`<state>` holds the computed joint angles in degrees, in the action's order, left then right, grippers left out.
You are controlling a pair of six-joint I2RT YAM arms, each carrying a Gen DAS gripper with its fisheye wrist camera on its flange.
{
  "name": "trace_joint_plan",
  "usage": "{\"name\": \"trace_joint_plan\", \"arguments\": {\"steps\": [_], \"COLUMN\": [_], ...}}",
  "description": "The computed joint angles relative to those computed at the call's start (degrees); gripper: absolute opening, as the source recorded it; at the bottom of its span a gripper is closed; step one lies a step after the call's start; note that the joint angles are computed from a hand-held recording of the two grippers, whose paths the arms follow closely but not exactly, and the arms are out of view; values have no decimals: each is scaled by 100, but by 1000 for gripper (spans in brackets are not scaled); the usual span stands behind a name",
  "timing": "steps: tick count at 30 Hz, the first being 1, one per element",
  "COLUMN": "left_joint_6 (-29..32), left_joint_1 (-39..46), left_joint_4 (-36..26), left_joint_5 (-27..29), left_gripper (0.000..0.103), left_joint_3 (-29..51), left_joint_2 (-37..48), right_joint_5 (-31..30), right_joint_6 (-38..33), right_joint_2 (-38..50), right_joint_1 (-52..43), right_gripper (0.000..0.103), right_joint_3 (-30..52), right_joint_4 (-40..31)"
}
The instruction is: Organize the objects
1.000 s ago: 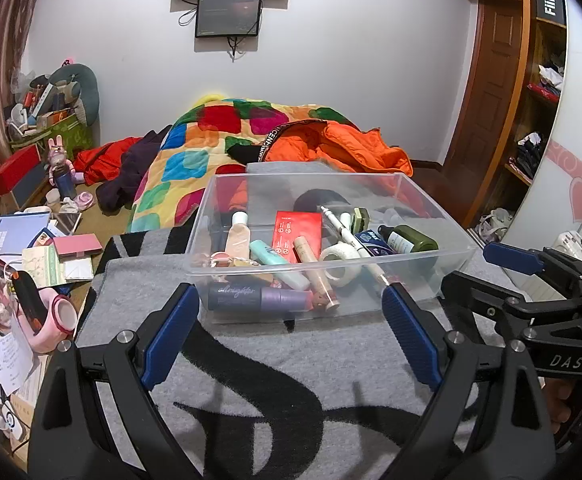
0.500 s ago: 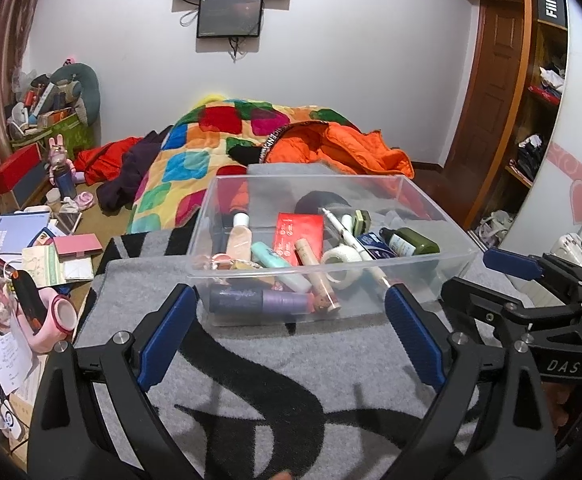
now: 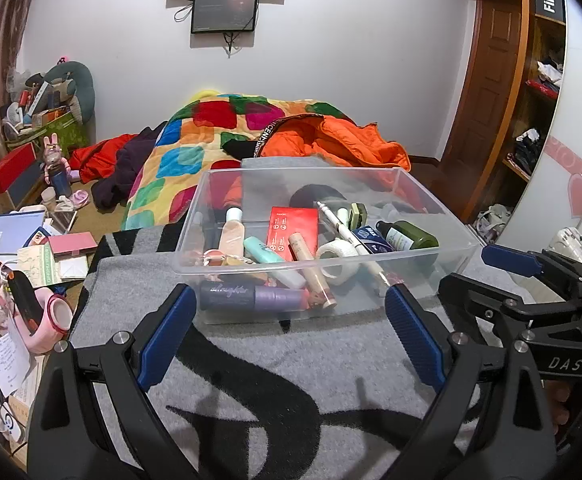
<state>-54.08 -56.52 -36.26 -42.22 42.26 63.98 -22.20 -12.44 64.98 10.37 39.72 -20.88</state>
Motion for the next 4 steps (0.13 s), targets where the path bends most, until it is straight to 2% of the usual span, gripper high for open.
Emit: {"name": "trace_joint_plan", "arguments": {"steps": [4], "left_joint_6": [-1], "left_joint_1": [29], "left_joint_4": [-26], "left_joint_5": [6], "left_gripper": [97], "left_joint_3": [0], "left_joint_2": [26], "right_joint_5": [12], "right_joint_6": [14], "right_joint_2": [31], "right_joint_1": [-10], "right_gripper": [81], "right_joint_3": [20], "right_joint_4": [-10]}}
